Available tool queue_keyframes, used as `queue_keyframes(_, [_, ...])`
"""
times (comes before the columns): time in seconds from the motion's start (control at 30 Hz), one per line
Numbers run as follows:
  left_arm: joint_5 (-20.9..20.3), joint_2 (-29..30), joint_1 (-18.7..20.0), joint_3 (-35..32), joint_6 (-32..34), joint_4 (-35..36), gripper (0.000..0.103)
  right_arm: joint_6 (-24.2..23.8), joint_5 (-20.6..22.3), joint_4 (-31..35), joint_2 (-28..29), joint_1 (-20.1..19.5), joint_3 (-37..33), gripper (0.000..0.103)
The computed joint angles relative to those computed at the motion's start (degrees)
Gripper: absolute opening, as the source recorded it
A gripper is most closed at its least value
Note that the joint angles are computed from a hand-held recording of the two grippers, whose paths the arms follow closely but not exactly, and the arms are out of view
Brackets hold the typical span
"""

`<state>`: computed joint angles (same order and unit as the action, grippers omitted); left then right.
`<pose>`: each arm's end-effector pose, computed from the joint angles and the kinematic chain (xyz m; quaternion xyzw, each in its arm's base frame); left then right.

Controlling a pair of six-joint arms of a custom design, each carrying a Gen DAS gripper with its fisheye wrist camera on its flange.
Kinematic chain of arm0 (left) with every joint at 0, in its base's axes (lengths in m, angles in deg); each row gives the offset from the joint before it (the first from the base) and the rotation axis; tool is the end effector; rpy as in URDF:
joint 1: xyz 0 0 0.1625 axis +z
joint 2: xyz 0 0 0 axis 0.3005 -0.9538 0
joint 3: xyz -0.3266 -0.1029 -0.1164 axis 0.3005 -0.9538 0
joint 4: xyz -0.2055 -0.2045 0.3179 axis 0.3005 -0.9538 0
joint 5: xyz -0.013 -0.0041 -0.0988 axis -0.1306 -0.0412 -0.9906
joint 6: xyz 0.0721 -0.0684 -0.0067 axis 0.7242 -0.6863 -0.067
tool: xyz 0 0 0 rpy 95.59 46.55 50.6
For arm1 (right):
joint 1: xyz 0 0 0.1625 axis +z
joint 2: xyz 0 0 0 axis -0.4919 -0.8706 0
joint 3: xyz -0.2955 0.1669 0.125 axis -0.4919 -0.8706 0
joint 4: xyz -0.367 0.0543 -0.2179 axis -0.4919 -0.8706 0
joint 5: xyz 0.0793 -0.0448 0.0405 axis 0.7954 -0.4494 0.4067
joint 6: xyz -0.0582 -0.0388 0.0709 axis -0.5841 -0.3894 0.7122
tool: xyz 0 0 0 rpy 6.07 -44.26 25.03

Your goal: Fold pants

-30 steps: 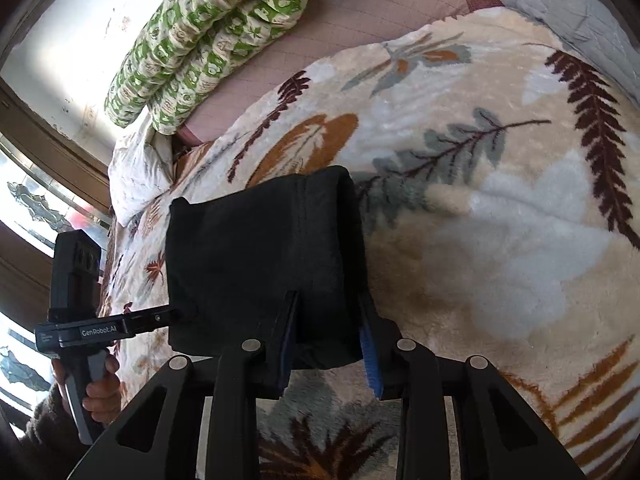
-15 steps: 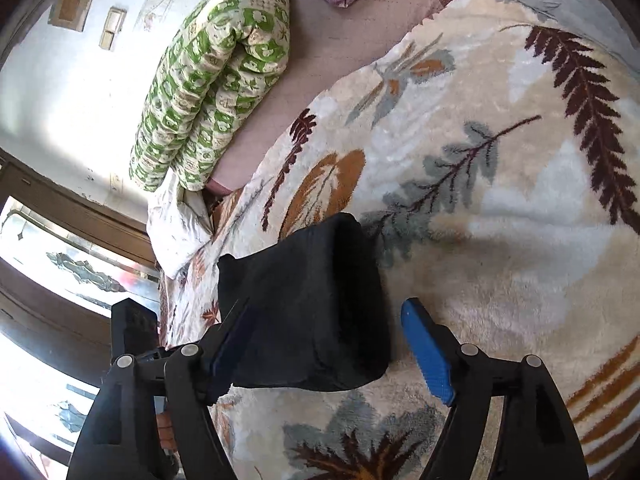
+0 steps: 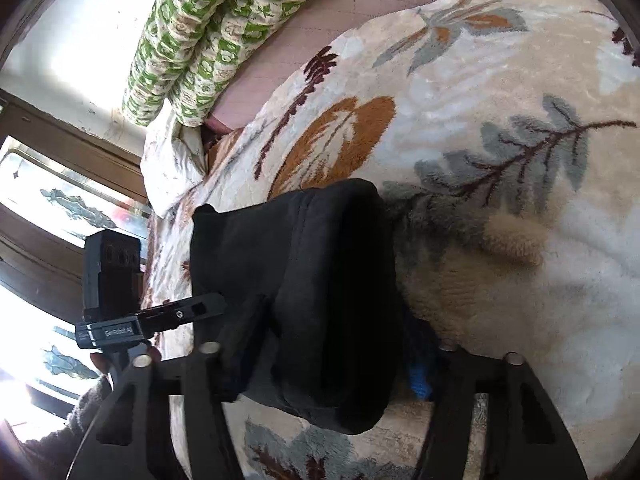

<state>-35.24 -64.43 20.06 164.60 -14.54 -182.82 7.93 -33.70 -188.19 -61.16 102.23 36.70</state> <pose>-0.3848 -0.5180 0.0226 -0.0172 0.9752 -0.1797 0.1279 -0.0340 -0.5894 0.3821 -0.1456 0.9855 -0.0871 0.0075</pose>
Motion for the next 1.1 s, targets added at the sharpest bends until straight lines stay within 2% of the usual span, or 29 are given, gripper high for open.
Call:
queue_keyframes(0.03, [0.4, -0.4, -0.4, 0.6, -0.5, -0.7, 0.026, 0.7, 0.0, -1.1, -0.6, 0.0, 0.9, 0.047])
queue_keyframes(0.07, [0.9, -0.8, -0.8, 1.2, -1.1, -1.2, 0.024, 1.3, 0.8, -0.6, -1.0, -0.3, 1.1, 0.036])
queue_keyframes(0.2, [2.7, -3.9, -3.0, 4.2, -3.8, -0.9, 0.023, 2.6, 1.6, -3.7, -5.0, 0.0, 5.5, 0.034])
queue_keyframes(0.37, [4.7, -11.0, -5.8, 10.1, -6.4, 0.9, 0.023, 4.5, 4.0, -3.2, -11.1, 0.9, 10.9, 0.033])
queue_keyframes(0.5, [7.6, -19.4, -8.2, 15.8, -11.9, 7.0, 0.024, 5.7, 4.6, -3.2, -15.1, 3.6, 15.5, 0.033])
queue_keyframes(0.6, [10.8, -26.4, -10.7, 19.7, -16.6, 15.5, 0.024, 7.7, 4.4, -4.3, -16.6, 6.7, 19.4, 0.033])
queue_keyframes(0.73, [13.5, -34.3, -12.6, 23.1, -22.9, 28.7, 0.024, 10.1, 5.0, -6.4, -17.2, 10.4, 25.0, 0.033])
queue_keyframes(0.83, [14.6, -37.4, -12.5, 24.4, -26.3, 35.4, 0.024, 12.4, 4.7, -9.9, -15.9, 13.2, 28.6, 0.033])
queue_keyframes(0.9, [14.5, -38.2, -11.8, 25.2, -27.1, 37.2, 0.024, 13.4, 3.2, -13.3, -14.4, 15.2, 30.6, 0.033])
queue_keyframes(1.03, [14.5, -39.6, -10.8, 28.1, -27.6, 35.1, 0.029, 14.3, -0.8, -19.2, -12.4, 18.0, 33.0, 0.034])
queue_keyframes(1.1, [15.3, -39.2, -11.1, 28.1, -27.8, 35.7, 0.033, 14.8, -2.8, -20.9, -11.7, 18.0, 33.5, 0.037])
